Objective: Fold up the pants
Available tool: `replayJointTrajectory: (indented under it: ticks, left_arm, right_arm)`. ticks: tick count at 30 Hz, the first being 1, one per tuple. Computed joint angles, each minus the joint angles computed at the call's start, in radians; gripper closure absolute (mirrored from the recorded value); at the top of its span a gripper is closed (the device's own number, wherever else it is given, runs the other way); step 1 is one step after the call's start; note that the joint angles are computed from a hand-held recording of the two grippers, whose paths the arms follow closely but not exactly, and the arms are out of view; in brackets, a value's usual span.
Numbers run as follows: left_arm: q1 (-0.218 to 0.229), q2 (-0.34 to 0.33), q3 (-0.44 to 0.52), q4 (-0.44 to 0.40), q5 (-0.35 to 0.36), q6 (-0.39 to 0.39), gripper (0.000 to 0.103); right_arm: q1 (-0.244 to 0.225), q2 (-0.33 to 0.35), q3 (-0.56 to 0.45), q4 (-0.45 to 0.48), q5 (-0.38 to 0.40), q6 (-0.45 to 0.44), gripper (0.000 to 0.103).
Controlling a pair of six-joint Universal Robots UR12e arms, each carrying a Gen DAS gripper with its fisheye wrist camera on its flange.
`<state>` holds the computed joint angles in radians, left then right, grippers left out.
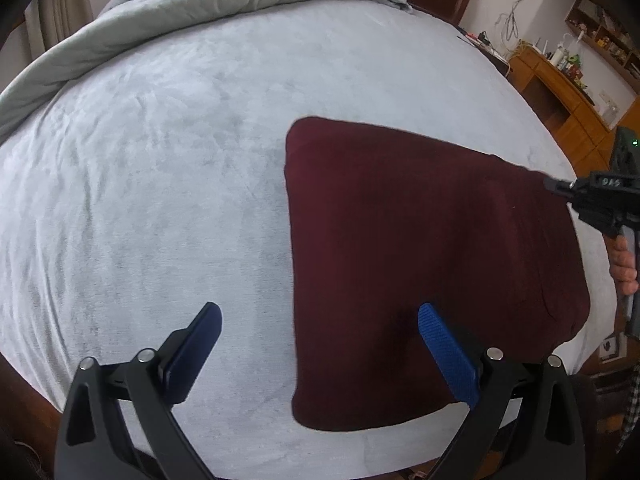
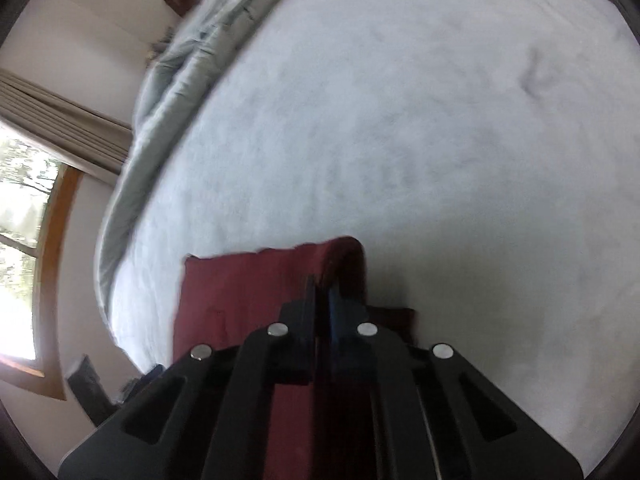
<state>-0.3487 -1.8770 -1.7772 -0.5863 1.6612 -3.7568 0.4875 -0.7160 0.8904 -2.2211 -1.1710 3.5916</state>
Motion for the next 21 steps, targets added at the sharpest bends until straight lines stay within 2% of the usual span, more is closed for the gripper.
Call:
replayJointTrajectory:
  ticks: [1, 2, 3, 5, 6, 8, 11, 15, 18, 19, 21]
  left_arm:
    - [-0.002, -0.005, 0.006, -0.009, -0.001, 0.003, 0.004]
    - [-0.002, -0.009, 0.009, -0.009, -0.004, 0.01, 0.004]
    - [-0.003, -0.011, 0.012, -0.012, -0.004, 0.013, 0.004]
    - [-0.005, -0.014, 0.016, -0.026, 0.0, 0.015, 0.004]
    - [-0.005, -0.013, 0.015, -0.027, -0.001, 0.015, 0.004]
    - [-0.004, -0.01, 0.012, -0.032, -0.005, 0.016, 0.004]
    - [-0.003, -0.007, 0.01, -0.032, -0.003, 0.021, 0.004]
    - [-0.001, -0.003, 0.003, -0.031, -0.013, 0.006, 0.004]
    - [-0.002, -0.002, 0.003, -0.035, -0.015, 0.001, 0.004]
    - [-0.003, -0.003, 0.005, -0.038, -0.015, -0.001, 0.004]
    - [-0.004, -0.004, 0.009, -0.044, -0.017, -0.007, 0.004]
  right_arm:
    - [0.006, 0.012, -0.021, 0.066, -0.028, -0.018, 0.099]
    - [0.009, 0.018, -0.029, 0.092, -0.038, -0.027, 0.099]
    - [0.012, 0.024, -0.029, 0.093, -0.048, -0.026, 0.099]
    - [0.012, 0.019, -0.004, 0.035, -0.033, -0.009, 0.097]
    - [0.012, 0.017, 0.0, 0.029, -0.027, -0.008, 0.093]
    - [0.01, -0.002, 0.035, -0.022, 0.004, 0.005, 0.086]
    - [0.005, -0.055, 0.111, -0.057, 0.046, 0.004, 0.063]
    - [-0.01, -0.149, 0.269, -0.106, 0.159, -0.001, 0.061]
    - [-0.016, -0.193, 0.348, -0.125, 0.223, 0.008, 0.061]
    - [-0.016, -0.204, 0.375, -0.15, 0.251, 0.023, 0.059]
    - [-0.015, -0.209, 0.393, -0.159, 0.283, 0.037, 0.047]
